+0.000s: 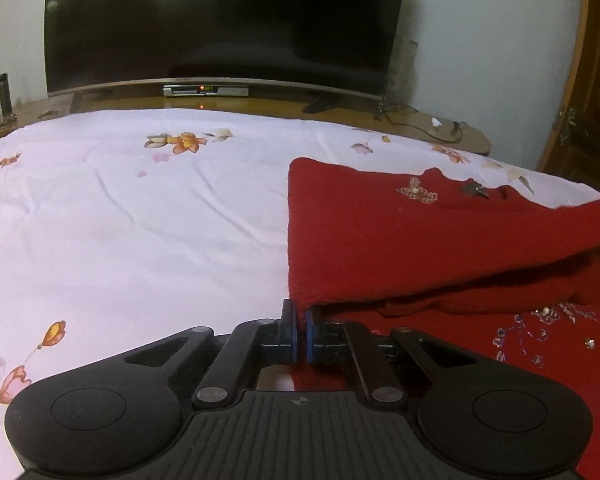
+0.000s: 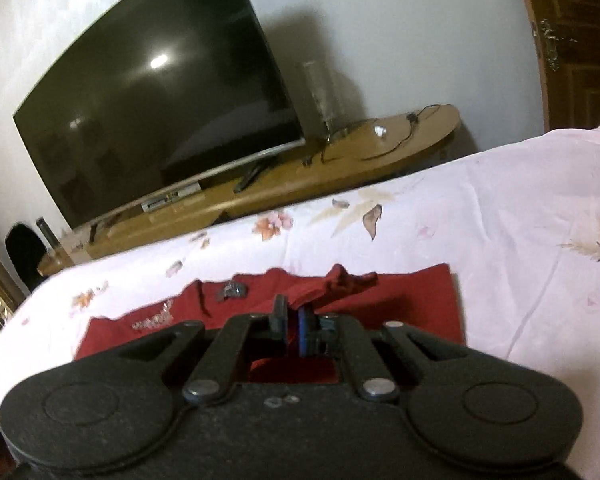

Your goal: Fold small clothes

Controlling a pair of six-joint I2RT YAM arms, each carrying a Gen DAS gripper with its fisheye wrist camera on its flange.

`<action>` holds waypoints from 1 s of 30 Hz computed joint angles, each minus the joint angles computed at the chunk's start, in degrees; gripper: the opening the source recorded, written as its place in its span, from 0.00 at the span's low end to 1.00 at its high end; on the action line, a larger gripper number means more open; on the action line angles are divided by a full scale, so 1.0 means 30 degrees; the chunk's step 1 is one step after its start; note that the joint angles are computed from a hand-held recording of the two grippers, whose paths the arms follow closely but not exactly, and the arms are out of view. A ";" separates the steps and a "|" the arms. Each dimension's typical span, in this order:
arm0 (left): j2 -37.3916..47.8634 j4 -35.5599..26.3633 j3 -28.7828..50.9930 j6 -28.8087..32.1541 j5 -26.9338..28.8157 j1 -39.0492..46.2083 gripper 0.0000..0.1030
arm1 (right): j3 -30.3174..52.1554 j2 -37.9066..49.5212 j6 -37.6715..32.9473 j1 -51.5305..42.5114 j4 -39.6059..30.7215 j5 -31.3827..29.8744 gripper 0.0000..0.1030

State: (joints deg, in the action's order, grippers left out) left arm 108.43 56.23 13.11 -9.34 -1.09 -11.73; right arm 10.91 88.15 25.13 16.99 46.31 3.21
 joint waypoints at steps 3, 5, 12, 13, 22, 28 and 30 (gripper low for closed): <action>0.0059 0.0048 0.0008 0.0006 0.0040 0.0003 0.04 | -0.0697 0.1136 -0.0060 -0.0547 0.1407 -0.0318 0.06; -0.0047 -0.0128 0.0023 0.0109 0.0230 0.0168 0.04 | 0.0102 0.3207 0.0169 -0.0951 0.0588 -0.0602 0.06; -0.0422 -0.0698 0.0066 0.0310 0.0280 0.0209 0.04 | -0.0376 0.4440 0.0322 -0.1360 0.2382 -0.1023 0.06; -0.0384 -0.0621 0.0044 0.0288 0.0235 0.0177 0.04 | -0.0644 0.4091 0.0143 -0.1358 0.2571 -0.0814 0.06; -0.3082 -0.3231 -0.0334 0.2230 0.2006 0.1725 0.16 | -0.1192 0.4372 -0.0003 -0.2040 0.2749 -0.0710 0.21; -0.4450 -0.2418 0.0398 0.1668 0.4298 0.2533 0.34 | -0.2403 0.1616 -0.1470 -0.3100 0.3075 -0.1278 0.21; -0.3265 -0.2915 0.2313 0.1025 0.3904 0.1393 0.34 | -0.1497 0.1987 -0.1436 -0.3044 0.2411 -0.1455 0.20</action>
State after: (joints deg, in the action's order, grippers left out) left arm 98.64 47.48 20.05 -6.27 10.62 -7.55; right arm 6.42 94.11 20.82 7.86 53.54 -1.16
